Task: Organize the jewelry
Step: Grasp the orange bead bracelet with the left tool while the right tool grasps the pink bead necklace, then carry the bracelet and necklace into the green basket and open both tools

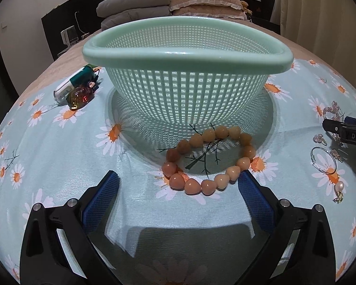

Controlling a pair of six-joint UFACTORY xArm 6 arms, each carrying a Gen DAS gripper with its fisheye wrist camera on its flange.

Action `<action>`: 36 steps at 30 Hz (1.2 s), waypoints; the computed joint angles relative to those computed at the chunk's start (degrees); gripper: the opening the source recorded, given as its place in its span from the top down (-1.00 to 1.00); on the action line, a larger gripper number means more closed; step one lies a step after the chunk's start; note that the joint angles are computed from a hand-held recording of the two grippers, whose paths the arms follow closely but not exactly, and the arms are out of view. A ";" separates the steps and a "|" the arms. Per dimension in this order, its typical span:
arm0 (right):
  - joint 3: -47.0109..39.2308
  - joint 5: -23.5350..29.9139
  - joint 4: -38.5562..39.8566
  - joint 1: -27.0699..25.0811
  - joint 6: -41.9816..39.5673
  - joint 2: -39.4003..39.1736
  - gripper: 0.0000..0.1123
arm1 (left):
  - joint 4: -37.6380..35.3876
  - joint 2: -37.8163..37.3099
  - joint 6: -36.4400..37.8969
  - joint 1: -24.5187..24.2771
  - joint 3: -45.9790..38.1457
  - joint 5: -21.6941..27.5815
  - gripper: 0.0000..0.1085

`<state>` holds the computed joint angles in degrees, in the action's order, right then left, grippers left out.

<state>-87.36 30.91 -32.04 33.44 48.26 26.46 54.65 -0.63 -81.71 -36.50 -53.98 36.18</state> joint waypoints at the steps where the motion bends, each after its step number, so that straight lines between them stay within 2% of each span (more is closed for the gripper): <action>1: 0.32 -0.25 -0.71 0.10 0.87 -0.25 -0.72 | -0.41 0.33 0.78 0.35 -0.36 -0.82 -0.82; 4: 0.61 -0.32 -2.03 0.24 1.84 -0.59 -0.68 | 0.12 1.43 1.47 0.14 -1.49 -0.64 -0.79; 5: 0.77 -0.94 -2.10 0.32 1.65 -0.66 -0.55 | 0.86 1.42 1.20 0.13 -1.34 -1.40 -0.70; 6: 1.53 -2.00 -2.93 0.28 2.00 -1.17 -0.23 | 1.57 1.41 0.97 0.22 -1.19 -2.06 -0.64; 7: 2.28 -3.05 -3.88 0.27 2.44 -1.73 -0.08 | 2.17 1.33 0.92 0.18 -1.04 -2.83 -0.38; 8: 2.95 -4.01 -3.53 0.46 1.83 -2.10 0.15 | 2.64 1.29 1.52 0.37 -0.74 -4.83 0.00; 9: 3.27 -4.69 -2.63 0.42 0.62 -2.20 0.29 | 3.17 1.53 2.06 0.00 -0.94 -5.19 0.16; 10: 3.82 -5.66 -2.34 0.17 0.21 -2.47 0.41 | 3.32 2.08 3.15 -0.37 -1.35 -5.59 0.42; 12: 5.11 -8.28 0.19 -0.46 -1.81 -3.00 0.78 | 3.54 3.00 5.04 -1.32 -2.39 -5.18 0.68; 13: 5.98 -9.74 1.37 -0.91 -2.49 -3.39 0.78 | 3.55 3.29 5.57 -1.53 -2.68 -5.13 0.78; 15: 6.84 -11.38 3.47 -1.32 -3.60 -3.73 0.79 | 3.43 3.25 5.48 -1.29 -2.56 -5.68 0.78; 18: 7.75 -12.16 1.88 -0.94 -1.49 -4.59 0.79 | 1.43 2.01 4.38 0.87 -0.82 -10.35 0.78; 23: 10.25 -12.32 -5.79 -0.57 4.24 -7.93 0.79 | -1.49 0.77 7.00 0.24 -0.19 -9.72 0.78; 27: 13.35 -15.62 -1.86 -0.71 2.58 -10.78 0.79 | -0.99 -1.35 6.78 -0.96 -0.06 -7.32 0.78; 30: 14.09 -16.00 -5.26 -0.48 5.82 -12.68 0.80 | -2.34 -2.90 7.75 -1.75 -0.02 -6.69 0.78; 33: 14.32 -15.58 -11.64 -0.32 12.09 -14.57 0.79 | -2.15 -3.48 8.96 -3.22 -1.66 -3.70 0.78; 36: 14.17 -15.37 -11.23 0.26 11.58 -15.65 0.79 | -4.52 -5.14 9.99 -3.02 -1.50 -4.56 0.78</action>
